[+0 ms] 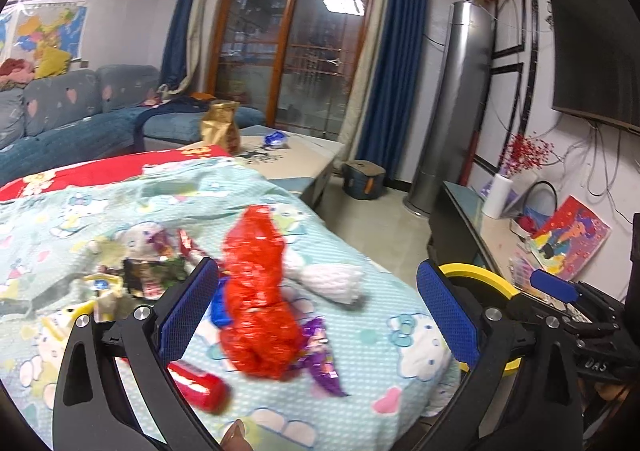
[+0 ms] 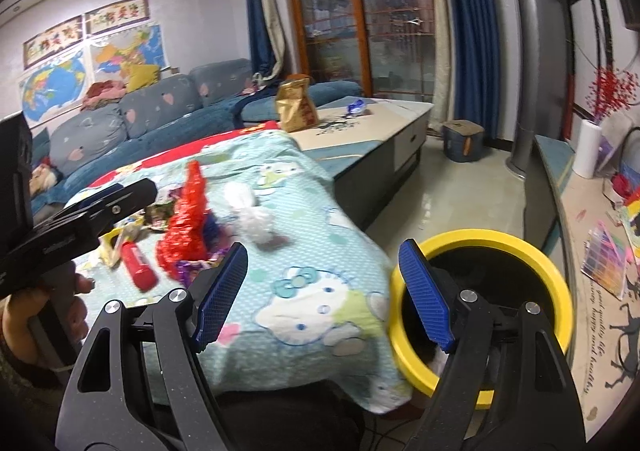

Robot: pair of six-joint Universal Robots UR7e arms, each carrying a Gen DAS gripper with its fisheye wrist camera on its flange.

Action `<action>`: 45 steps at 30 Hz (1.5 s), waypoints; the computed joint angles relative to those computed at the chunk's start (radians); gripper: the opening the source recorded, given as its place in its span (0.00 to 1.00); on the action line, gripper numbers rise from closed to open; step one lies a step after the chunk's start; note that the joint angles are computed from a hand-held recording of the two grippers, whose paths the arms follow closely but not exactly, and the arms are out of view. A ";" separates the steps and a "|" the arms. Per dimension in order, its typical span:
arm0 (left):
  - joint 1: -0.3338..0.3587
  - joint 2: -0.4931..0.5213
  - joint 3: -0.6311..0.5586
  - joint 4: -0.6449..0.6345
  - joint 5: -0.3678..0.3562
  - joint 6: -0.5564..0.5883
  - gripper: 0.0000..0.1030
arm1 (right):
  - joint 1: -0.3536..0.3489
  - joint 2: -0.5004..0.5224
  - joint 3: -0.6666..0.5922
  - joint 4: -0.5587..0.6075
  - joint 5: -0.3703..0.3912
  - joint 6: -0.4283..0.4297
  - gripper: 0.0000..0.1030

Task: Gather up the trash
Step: 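Grasp the yellow wrapper with the left tool while the right tool grasps the red plastic bag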

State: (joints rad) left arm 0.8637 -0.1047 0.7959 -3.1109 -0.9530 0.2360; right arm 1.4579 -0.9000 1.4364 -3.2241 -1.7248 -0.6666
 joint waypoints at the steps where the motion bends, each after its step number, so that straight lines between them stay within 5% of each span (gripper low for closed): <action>1: 0.002 -0.006 0.007 -0.004 0.005 0.000 0.94 | 0.003 0.002 0.002 0.001 0.003 -0.002 0.68; 13: 0.024 -0.066 0.071 -0.066 0.074 0.005 0.94 | 0.052 0.055 -0.046 0.089 0.053 -0.037 0.68; 30: 0.074 -0.165 0.183 -0.085 0.208 -0.053 0.94 | 0.097 0.182 -0.227 0.302 0.030 -0.044 0.68; 45: 0.137 -0.244 0.274 0.073 0.200 -0.301 0.93 | 0.119 0.310 -0.428 0.469 -0.011 -0.027 0.68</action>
